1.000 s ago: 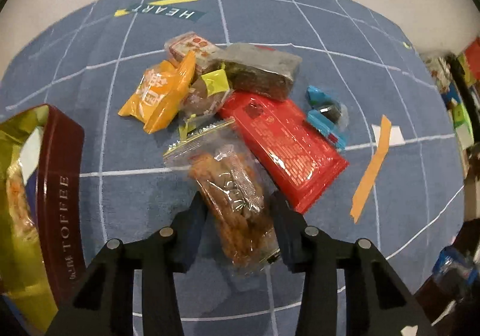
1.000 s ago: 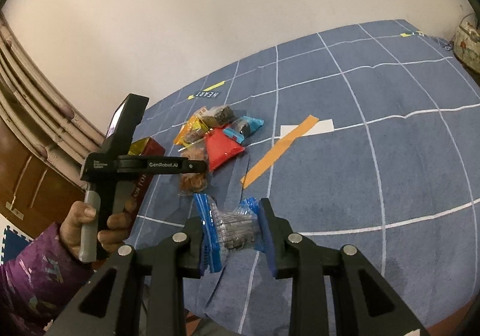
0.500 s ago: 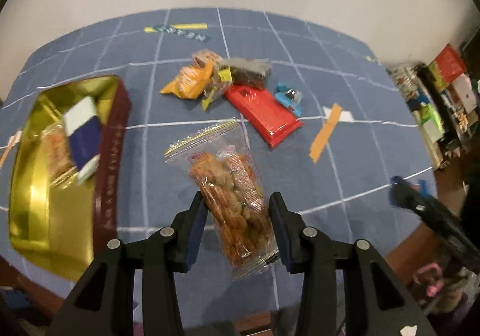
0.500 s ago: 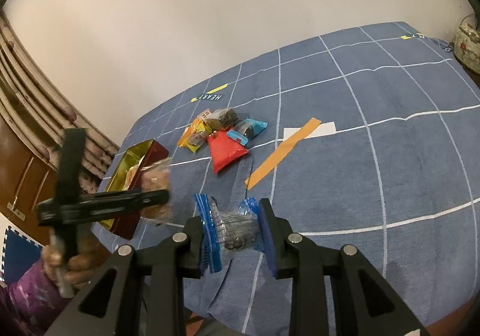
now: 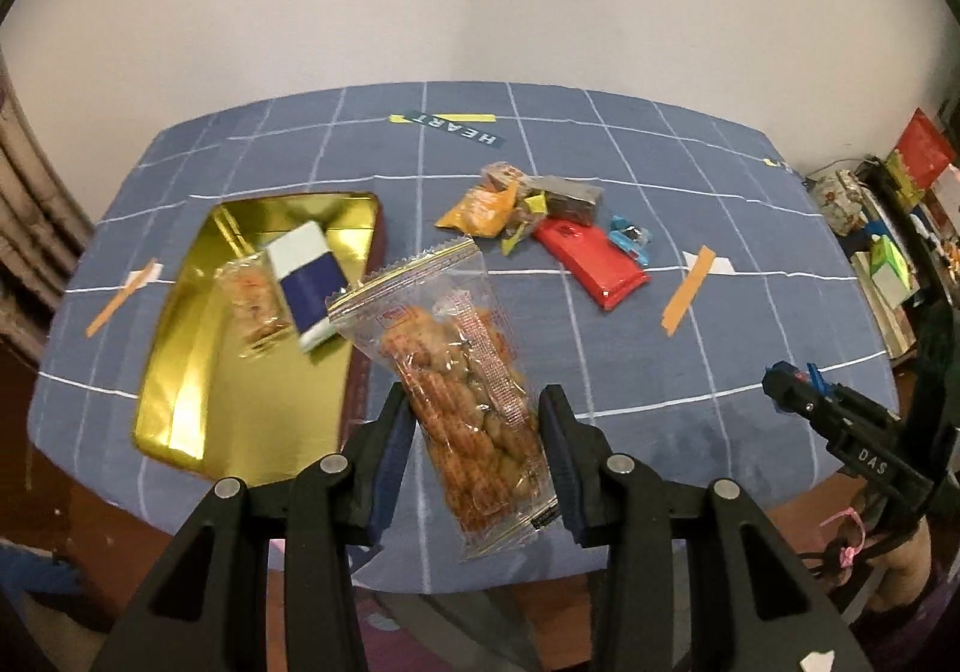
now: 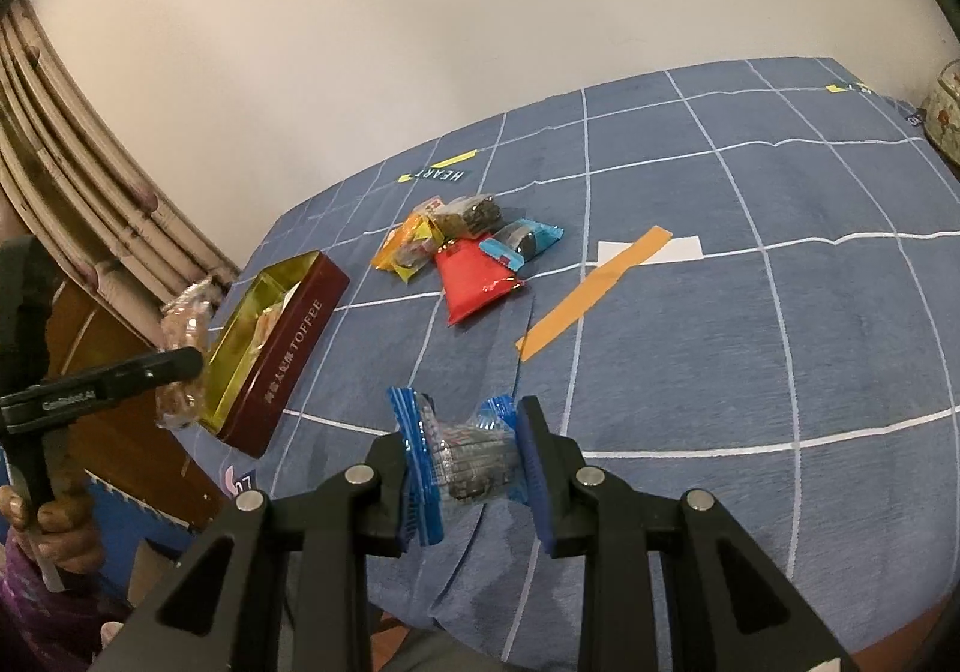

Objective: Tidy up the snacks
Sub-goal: 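Carry the orange-nugget bag over the gold tin with the left gripper while the right gripper holds the blue-clipped bag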

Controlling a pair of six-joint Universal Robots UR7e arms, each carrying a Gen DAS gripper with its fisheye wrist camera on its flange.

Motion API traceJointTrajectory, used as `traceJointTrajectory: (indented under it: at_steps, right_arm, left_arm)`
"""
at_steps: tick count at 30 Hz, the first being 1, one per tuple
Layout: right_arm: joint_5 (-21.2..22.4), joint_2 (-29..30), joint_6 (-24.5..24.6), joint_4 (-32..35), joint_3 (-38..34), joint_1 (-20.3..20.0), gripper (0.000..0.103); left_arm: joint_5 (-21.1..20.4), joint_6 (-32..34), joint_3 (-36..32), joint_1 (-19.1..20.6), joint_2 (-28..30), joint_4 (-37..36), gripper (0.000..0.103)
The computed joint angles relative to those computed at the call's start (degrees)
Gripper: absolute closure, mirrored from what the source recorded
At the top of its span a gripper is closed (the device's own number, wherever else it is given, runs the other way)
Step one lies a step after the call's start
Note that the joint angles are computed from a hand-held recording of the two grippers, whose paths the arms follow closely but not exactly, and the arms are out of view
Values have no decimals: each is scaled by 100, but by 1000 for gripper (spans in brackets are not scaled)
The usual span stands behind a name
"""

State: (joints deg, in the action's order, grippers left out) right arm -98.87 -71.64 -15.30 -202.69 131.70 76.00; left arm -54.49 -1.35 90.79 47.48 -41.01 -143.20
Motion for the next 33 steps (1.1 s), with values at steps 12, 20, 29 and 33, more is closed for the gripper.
traceJointTrajectory:
  at_steps: [12, 20, 29, 33]
  right_arm:
    - [-105, 63, -66, -15, -4, 57, 74]
    - [-167, 83, -136, -29, -6, 119, 74]
    - [-208, 118, -164, -12, -15, 139, 74]
    - [-239, 134, -162, 9, -17, 147, 74]
  left_arm:
    - [202, -60, 199, 58, -227, -163, 64]
    - [307, -52, 236, 113, -296, -239, 64]
    - [413, -76, 206, 214, -294, -222, 64]
    - [444, -81, 166, 274, -275, -210, 64]
